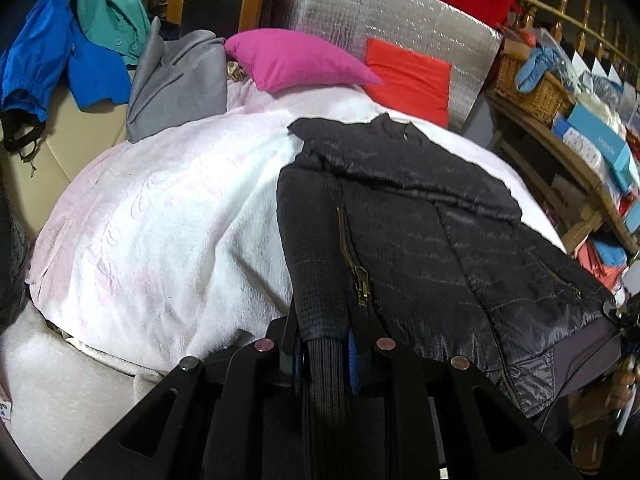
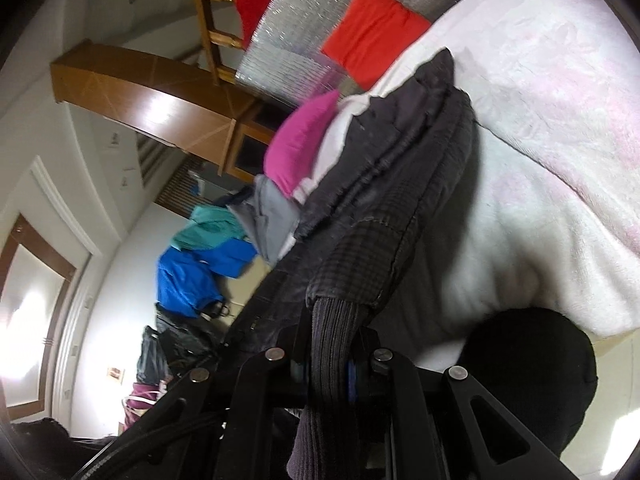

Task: Fold large clothes
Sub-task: 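Lift the hem with both grippers and fold it toward the collar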

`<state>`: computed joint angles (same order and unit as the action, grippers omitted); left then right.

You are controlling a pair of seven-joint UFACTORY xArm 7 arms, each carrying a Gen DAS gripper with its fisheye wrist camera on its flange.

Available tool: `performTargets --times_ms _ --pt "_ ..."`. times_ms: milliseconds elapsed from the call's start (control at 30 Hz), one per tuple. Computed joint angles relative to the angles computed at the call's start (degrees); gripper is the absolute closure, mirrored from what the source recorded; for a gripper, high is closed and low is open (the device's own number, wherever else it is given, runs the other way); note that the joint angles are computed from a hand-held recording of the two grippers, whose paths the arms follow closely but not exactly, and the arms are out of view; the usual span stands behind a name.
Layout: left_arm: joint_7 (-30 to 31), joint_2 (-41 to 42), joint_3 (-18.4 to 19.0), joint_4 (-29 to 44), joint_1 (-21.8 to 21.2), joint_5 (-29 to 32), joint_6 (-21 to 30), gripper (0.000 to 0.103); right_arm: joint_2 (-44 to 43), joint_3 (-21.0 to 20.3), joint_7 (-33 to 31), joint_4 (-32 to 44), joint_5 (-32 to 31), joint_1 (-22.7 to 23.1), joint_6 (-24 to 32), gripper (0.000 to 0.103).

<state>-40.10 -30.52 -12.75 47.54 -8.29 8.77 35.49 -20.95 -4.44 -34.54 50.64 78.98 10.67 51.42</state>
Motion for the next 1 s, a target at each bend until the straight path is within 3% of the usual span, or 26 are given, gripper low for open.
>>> performTargets --times_ms 300,567,1000 --pt "0.2 -4.9 0.4 -2.0 -0.4 -1.9 -0.4 0.085 -4.5 -1.8 -1.5 -2.0 1.9 -0.2 1.9 0.09" --pt "-2.6 -2.8 -1.5 0.1 1.9 -0.2 0.0 0.085 -4.1 -2.4 -3.1 -2.5 4.3 -0.1 2.2 0.09" --pt "-6.5 -0.8 -2.1 4.0 3.2 3.8 -1.5 0.085 1.1 0.6 -4.8 5.5 11.2 0.0 -2.4 0.09"
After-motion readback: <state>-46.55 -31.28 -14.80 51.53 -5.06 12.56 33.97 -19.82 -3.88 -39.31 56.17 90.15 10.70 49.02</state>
